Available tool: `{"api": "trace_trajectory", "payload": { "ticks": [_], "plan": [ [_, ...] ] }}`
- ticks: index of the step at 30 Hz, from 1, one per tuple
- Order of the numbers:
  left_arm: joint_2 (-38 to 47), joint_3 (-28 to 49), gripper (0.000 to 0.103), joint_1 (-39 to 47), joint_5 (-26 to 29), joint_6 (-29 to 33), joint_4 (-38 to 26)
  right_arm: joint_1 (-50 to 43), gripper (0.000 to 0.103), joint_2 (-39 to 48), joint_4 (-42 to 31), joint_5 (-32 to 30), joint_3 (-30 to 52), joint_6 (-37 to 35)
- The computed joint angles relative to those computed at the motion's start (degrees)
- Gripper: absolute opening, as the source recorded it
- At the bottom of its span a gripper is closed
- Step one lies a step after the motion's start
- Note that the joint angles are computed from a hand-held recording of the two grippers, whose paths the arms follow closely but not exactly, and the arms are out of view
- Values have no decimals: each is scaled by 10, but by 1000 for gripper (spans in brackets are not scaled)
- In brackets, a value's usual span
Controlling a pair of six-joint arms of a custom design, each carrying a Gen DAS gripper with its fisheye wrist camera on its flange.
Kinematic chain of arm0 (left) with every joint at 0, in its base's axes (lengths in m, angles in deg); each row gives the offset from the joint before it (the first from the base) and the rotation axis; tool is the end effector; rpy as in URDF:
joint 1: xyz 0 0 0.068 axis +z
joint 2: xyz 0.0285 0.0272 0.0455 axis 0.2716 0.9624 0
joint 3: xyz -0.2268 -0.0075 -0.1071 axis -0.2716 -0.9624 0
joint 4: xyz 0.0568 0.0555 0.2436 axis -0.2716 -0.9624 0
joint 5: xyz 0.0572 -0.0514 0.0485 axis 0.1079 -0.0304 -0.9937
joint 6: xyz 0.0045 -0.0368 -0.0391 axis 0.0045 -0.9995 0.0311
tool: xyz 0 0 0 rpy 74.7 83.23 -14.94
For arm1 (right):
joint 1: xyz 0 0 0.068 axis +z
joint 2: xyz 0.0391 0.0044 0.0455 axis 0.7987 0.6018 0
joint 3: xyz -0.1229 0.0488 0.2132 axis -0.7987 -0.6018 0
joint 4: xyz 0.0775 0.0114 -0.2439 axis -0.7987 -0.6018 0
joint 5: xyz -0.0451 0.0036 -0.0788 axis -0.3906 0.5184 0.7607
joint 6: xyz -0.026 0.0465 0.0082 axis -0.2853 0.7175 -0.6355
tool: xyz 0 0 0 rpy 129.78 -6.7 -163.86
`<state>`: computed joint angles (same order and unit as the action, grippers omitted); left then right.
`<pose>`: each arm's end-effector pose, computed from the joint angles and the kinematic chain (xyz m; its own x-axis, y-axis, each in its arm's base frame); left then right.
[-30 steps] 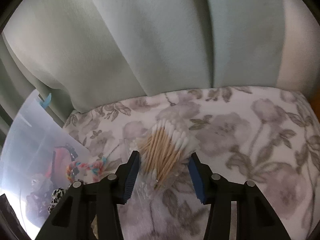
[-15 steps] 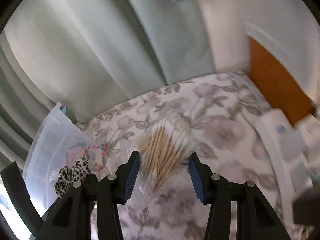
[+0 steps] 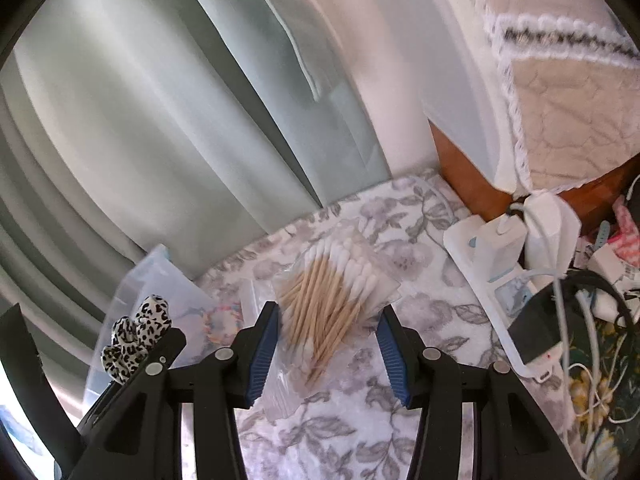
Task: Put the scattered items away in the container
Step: 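Carry the scrunchie with the left gripper while the right gripper carries the swab bag over the box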
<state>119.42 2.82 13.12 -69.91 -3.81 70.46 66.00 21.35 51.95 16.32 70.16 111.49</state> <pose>0.3169 -0.0171 0.1400 -0.6429 -0.0307 -0.7653 0.0605 0.9940 -0.0907 0.2793 0.0615 0.1523 -0.5725 0.5261 -0.6288 0.2671 0.8448 0.4636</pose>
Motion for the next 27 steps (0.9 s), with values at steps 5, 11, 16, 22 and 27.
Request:
{"api": "trace_trajectory", "payload": {
  "ticks": [5,11,16,22,27],
  "plan": [
    [-96,-30,30,19,29,10,-42,27,52,-75,-28,28,-15,12],
    [-164,-32,30,54,71,18,-91,67,52,-153,-64,72,-18,16],
    [-208,-35,30,86,102,23,-122,92,52,-188,-85,103,-16,22],
    [-243,-28,30,142,167,34,-151,130,52,-221,-113,148,-8,32],
    [-261,-26,30,183,210,46,-158,168,52,-221,-124,181,11,33]
  ]
}}
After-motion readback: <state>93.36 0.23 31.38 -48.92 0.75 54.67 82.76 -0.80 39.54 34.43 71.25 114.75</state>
